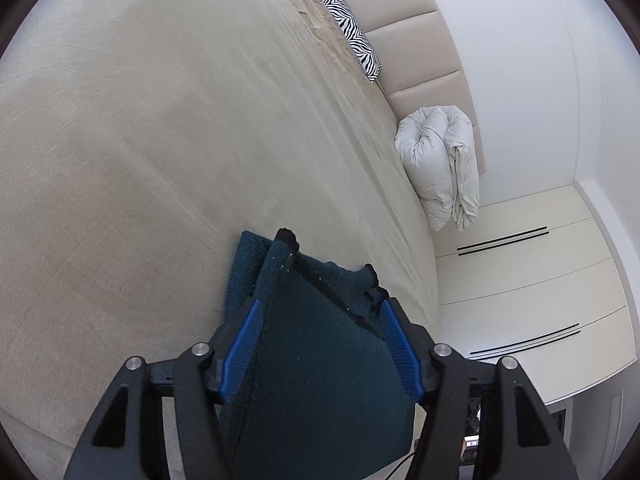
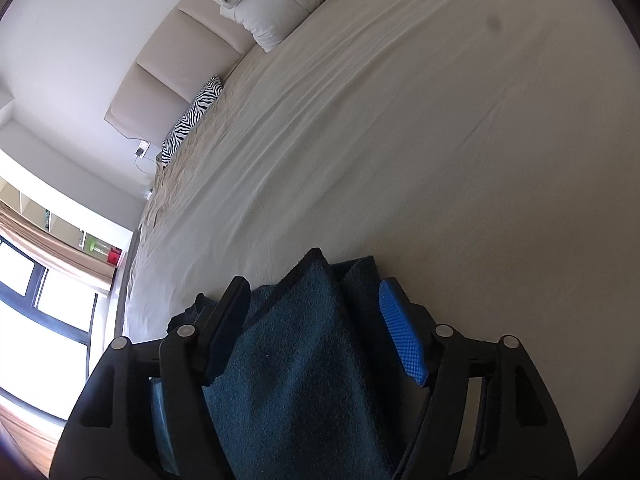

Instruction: Fold small clothes

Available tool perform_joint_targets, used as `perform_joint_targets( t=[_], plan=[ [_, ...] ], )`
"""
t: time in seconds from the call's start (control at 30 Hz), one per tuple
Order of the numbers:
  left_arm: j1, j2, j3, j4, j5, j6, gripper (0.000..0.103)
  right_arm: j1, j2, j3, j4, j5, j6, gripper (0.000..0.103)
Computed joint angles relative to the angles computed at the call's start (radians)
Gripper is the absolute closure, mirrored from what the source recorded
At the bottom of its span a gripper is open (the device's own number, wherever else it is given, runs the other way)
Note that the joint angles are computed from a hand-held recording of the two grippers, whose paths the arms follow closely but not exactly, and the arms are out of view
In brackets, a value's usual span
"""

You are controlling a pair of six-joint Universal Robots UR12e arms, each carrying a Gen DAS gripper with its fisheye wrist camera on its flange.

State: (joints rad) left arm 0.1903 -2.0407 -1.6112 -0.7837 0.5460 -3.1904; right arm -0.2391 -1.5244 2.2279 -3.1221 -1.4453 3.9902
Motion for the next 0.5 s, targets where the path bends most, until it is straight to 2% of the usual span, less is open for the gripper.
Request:
perform_joint_targets(
  t=[0.07,0.13,0.17,0.23,0.27,0.4,0.5],
  plan=[
    [0.003,0.031,-0.03,-0.001,0.032,0.061,0.039,0.0,-0.019,0.015,0.006,-0.001,-0.018,0.036],
    [0.01,0.064,-0.07,-0.002,0.047,0.107,0.039,0.012,-0.045,0.025,0.042,-0.011,-0.062,0.041],
    [0.012,0.077,-0.09,0.002,0.055,0.121,0.039,0.027,-0.056,0.028,0.063,-0.032,-0.095,0.044],
    [0.015,0.105,-0.129,0.005,0.082,0.156,0.039,0.056,-0.077,0.028,0.125,-0.06,-0.166,0.057],
    [0.016,0.119,-0.15,0.019,0.098,0.166,0.039,0.071,-0.084,0.027,0.15,-0.069,-0.192,0.058],
    [0.017,0.155,-0.211,0.04,0.134,0.204,0.039,0.124,-0.107,0.044,0.22,-0.16,-0.244,0.059],
    [0.011,0.174,-0.24,0.071,0.177,0.234,0.039,0.128,-0.136,0.088,0.223,-0.143,-0.225,0.059]
  ],
)
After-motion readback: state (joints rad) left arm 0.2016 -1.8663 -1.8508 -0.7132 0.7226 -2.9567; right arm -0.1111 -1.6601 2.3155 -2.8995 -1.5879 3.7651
